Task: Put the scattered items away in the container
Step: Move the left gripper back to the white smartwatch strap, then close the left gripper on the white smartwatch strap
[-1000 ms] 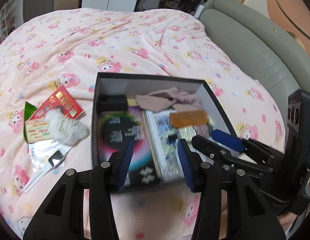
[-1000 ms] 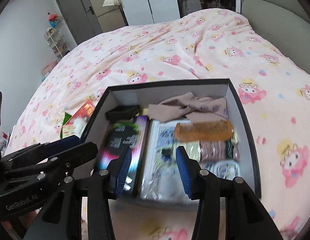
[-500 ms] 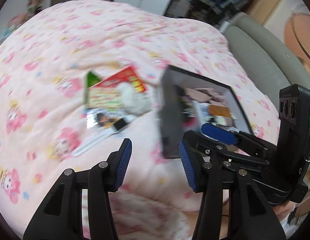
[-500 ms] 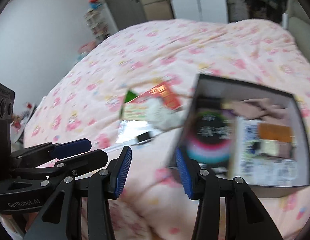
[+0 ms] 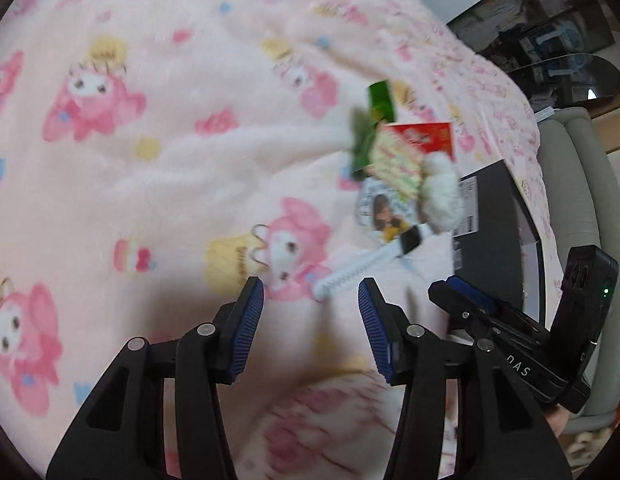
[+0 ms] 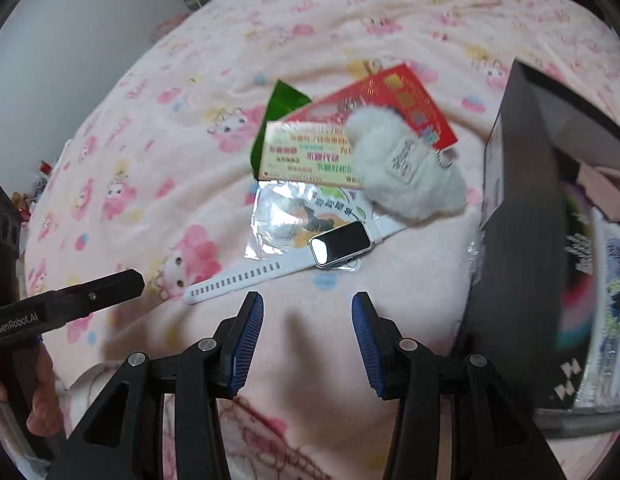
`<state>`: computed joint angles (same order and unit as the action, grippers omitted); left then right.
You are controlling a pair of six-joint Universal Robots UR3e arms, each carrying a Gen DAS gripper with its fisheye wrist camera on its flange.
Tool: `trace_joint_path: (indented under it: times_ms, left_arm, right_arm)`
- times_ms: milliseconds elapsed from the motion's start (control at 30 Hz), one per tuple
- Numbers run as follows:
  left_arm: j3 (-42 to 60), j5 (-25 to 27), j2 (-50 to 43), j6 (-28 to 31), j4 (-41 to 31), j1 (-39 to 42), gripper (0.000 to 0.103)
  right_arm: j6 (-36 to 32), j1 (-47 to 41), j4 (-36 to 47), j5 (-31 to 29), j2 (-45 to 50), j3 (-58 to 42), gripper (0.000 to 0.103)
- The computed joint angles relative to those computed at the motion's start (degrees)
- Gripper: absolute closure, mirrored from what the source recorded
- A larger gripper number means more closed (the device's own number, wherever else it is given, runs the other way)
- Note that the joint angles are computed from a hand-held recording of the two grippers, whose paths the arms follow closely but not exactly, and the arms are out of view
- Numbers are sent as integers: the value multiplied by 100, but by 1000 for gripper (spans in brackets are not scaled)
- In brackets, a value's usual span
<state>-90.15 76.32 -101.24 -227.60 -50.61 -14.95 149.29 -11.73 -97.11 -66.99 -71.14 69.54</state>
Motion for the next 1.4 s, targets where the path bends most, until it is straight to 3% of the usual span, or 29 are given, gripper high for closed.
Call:
trace_joint_path:
  times_ms: [133, 267, 433, 533, 600, 633, 733, 833, 900, 1100, 1167, 1200, 1333, 1400]
  left_arm:
    - [-44, -1027, -425, 525, 250, 387, 53]
    - [631, -1084, -1059, 744, -289, 343, 52]
    - [613, -1563, -1218, 884, 83, 389, 48]
    - [1049, -1709, -1490, 1162, -294, 324, 70]
    - [1333, -1508, -1582, 1281, -568, 195, 82]
    - [1328, -1394, -1534, 1267, -536, 149, 94]
    - [868, -1205, -1165, 1045, -37, 101, 101]
    - [277, -666, -533, 863, 238, 110, 101]
    - [-304, -592, -10, 778, 455, 251, 101]
    - [-1251, 186, 1074, 410, 283, 501, 99]
    - [-1621, 100, 1393, 334, 486, 610, 82]
    - [-1776, 25, 1461, 262, 707, 572, 80]
    - [-2532, -1112, 1422, -139, 2196, 636, 77]
    - [-2235, -1260, 924, -59, 2201, 539, 77]
  right_arm:
    - [183, 160, -106, -198, 269, -37, 61]
    - [235, 98, -177, -171, 119, 213, 61]
    - [78, -88, 19, -64, -202, 428, 61]
    - [133, -136, 18, -91, -271, 423, 61]
    - [140, -195, 125, 7, -279, 388, 61]
    - [142, -212, 152, 42, -294, 385, 61]
    - [148, -202, 124, 75, -304, 371, 61]
    - [78, -270, 226, 172, -417, 400, 61]
    - [26, -292, 286, 177, -484, 406, 61]
    - [57, -358, 395, 359, -482, 392, 61]
    - [140, -311, 354, 356, -373, 344, 61]
    - [147, -302, 378, 377, -323, 318, 61]
    - [229, -239, 749, 641, 167, -96, 61]
    - [397, -201, 793, 767, 465, -338, 61]
